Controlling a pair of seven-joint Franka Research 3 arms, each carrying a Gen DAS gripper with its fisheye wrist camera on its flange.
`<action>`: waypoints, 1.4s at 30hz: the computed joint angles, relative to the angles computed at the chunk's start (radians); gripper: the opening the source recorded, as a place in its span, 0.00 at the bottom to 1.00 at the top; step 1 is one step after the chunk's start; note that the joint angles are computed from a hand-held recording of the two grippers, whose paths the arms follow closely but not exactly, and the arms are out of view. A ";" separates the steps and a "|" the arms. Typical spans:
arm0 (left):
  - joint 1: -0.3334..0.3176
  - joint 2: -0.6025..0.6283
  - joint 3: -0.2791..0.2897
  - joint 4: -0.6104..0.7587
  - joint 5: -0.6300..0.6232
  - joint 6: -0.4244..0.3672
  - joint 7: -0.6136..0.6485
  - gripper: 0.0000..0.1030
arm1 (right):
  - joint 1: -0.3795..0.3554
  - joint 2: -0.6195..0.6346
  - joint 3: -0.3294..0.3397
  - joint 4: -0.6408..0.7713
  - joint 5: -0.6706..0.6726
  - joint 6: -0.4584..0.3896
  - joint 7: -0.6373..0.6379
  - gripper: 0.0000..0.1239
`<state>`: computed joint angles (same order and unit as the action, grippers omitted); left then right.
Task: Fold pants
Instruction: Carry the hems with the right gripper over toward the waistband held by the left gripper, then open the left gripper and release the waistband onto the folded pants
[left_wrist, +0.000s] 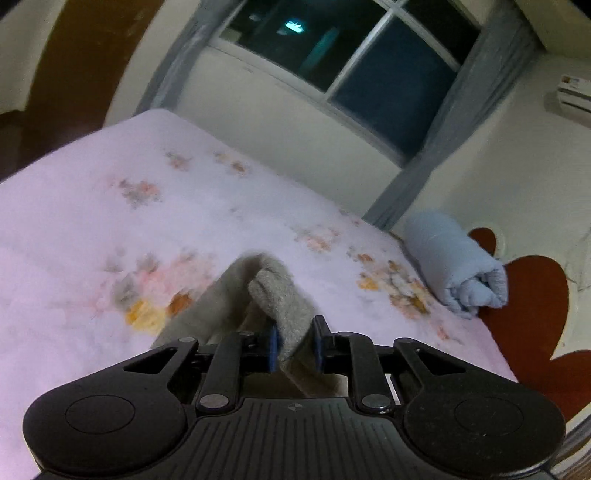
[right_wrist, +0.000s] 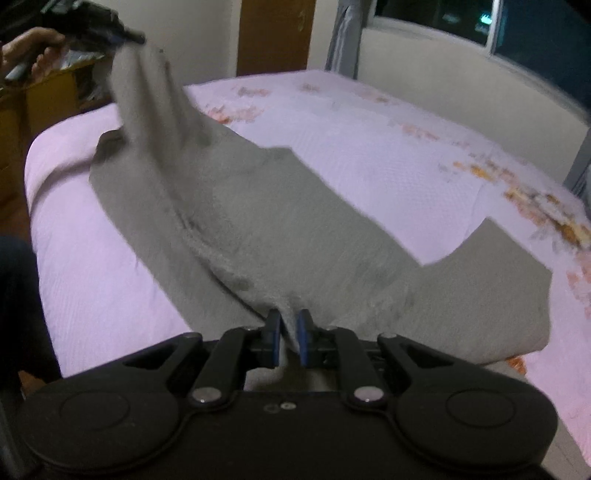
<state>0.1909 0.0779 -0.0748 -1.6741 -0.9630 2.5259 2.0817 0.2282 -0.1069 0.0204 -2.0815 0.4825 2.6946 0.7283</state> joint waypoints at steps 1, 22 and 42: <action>0.005 -0.006 0.011 -0.051 0.037 -0.010 -0.057 0.18 | -0.002 -0.001 -0.002 -0.002 0.003 -0.008 0.008 0.01; 0.023 -0.041 0.027 -0.269 0.010 0.051 -0.088 0.20 | 0.001 -0.010 0.006 -0.048 -0.043 0.002 0.053 0.02; 0.027 -0.033 0.033 -0.263 0.109 0.007 -0.186 0.22 | 0.013 -0.094 0.013 -0.178 -0.082 0.080 0.032 0.00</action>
